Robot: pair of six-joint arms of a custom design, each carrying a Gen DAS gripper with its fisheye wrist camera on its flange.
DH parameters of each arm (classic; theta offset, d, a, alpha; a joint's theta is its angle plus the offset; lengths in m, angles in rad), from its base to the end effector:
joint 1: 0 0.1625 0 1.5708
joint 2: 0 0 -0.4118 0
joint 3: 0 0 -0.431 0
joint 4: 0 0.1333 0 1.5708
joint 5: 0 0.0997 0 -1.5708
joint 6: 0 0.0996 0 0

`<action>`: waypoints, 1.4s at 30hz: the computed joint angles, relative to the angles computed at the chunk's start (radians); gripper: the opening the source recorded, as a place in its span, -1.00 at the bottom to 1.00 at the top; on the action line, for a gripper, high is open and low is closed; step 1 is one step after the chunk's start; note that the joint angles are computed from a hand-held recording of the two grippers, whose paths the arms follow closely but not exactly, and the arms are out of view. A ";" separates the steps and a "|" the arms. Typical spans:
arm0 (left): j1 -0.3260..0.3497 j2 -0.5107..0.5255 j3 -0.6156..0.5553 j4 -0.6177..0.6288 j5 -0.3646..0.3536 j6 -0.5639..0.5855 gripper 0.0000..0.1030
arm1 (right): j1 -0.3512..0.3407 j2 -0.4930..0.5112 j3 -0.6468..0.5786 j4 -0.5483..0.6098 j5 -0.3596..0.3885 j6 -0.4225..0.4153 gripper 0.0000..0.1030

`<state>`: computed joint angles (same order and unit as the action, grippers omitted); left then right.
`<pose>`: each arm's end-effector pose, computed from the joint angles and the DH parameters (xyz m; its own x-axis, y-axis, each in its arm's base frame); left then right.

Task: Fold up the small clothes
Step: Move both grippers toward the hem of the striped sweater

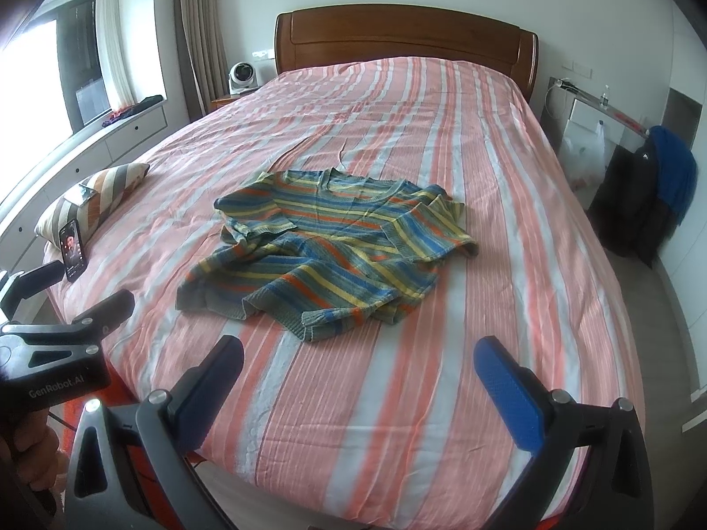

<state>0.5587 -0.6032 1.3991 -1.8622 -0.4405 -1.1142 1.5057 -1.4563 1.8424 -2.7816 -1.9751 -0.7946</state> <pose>-0.4814 -0.5644 0.0028 -0.6025 -0.1549 -0.7830 0.4572 0.7371 -0.4976 0.0561 -0.5861 0.4204 -0.6611 -0.2395 0.7111 -0.6103 0.7229 -0.3239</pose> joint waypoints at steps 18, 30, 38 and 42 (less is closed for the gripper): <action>-0.016 0.037 -0.051 0.166 0.078 -0.082 1.00 | 0.002 0.003 0.011 -0.099 -0.017 -0.036 0.99; -0.023 0.055 -0.083 0.270 0.101 -0.135 1.00 | 0.003 0.009 0.018 -0.156 -0.039 -0.061 0.99; -0.004 0.015 0.001 -0.048 -0.022 0.067 1.00 | 0.003 0.010 0.016 -0.186 -0.051 -0.063 0.99; 0.000 0.023 -0.008 -0.036 -0.028 0.059 0.99 | 0.003 0.013 0.014 -0.200 -0.064 -0.064 0.99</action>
